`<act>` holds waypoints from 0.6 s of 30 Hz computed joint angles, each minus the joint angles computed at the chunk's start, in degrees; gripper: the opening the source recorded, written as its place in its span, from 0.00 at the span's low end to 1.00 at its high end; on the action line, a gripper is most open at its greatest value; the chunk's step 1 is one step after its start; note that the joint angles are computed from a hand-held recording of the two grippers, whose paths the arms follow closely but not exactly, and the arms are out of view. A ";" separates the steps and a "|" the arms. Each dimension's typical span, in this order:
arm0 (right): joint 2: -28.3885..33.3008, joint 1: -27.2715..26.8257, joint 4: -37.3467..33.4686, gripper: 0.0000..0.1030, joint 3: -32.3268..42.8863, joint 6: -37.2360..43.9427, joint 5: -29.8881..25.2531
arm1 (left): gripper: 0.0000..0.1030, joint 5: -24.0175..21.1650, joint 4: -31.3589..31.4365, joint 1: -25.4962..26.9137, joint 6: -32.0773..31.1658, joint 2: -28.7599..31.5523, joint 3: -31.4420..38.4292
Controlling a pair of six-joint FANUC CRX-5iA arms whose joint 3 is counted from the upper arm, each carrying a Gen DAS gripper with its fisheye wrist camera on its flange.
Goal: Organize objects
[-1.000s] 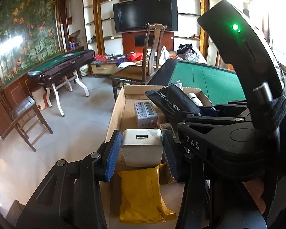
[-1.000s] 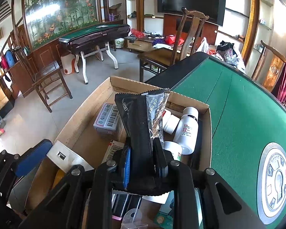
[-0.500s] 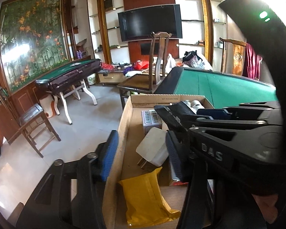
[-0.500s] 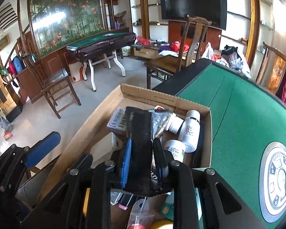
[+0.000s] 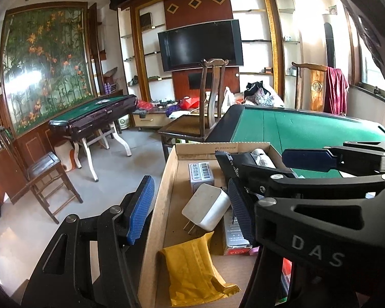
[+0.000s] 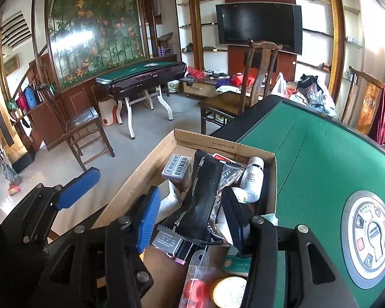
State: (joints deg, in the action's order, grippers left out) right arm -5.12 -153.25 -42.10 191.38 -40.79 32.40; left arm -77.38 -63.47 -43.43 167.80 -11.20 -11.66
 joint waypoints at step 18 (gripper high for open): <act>8.07 -2.27 -7.43 0.54 10.29 4.38 -4.66 | 0.78 -2.66 -4.92 -6.29 1.92 0.24 0.03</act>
State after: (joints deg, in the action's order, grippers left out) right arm 2.96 -155.52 -49.53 201.67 -36.41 27.74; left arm -80.03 -68.39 -49.72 169.72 -10.96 -11.64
